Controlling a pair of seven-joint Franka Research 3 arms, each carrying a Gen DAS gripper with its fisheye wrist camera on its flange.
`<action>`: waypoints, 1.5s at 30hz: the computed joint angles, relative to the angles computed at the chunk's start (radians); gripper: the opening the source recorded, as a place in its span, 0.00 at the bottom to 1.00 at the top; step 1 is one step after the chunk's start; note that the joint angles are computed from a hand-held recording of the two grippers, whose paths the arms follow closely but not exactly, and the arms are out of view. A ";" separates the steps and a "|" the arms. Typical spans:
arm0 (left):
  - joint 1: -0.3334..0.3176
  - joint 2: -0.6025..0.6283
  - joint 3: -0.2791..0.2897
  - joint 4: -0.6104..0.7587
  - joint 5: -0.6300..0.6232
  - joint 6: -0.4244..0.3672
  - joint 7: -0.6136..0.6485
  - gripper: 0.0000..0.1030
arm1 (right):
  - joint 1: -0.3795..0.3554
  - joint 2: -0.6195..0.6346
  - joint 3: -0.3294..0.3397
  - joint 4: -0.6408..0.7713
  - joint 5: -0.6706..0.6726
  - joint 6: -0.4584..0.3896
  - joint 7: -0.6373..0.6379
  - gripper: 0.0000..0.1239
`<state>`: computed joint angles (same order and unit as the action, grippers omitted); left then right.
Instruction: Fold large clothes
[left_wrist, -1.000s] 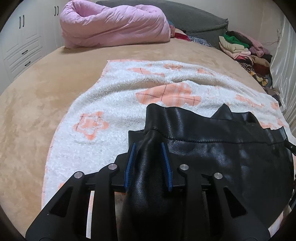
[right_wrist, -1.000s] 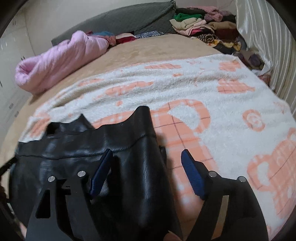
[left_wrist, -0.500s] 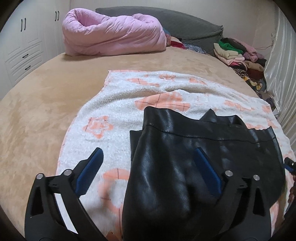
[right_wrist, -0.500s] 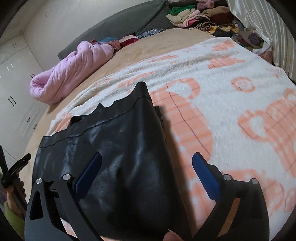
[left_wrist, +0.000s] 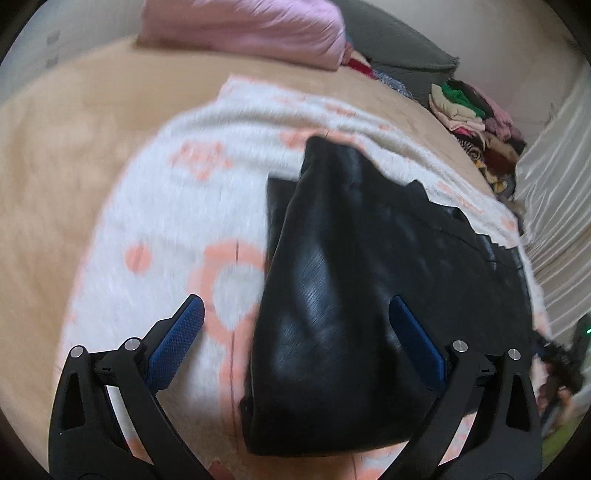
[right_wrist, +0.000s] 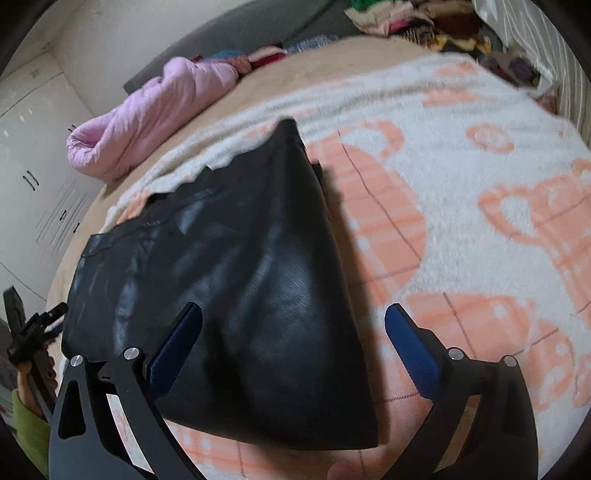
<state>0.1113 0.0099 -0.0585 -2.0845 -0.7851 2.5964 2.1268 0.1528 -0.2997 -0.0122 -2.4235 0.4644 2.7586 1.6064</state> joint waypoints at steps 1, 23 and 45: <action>0.004 0.003 0.003 0.001 -0.029 -0.026 0.012 0.91 | 0.016 0.008 -0.018 0.003 0.036 -0.010 -0.021 0.80; -0.115 -0.192 0.049 -0.219 0.107 0.063 -0.007 0.47 | -0.085 -0.119 0.075 -0.083 -0.124 -0.059 0.067 0.43; -0.186 -0.303 0.120 -0.312 0.218 0.122 -0.073 0.86 | -0.066 -0.262 0.167 -0.134 -0.395 -0.006 0.285 0.73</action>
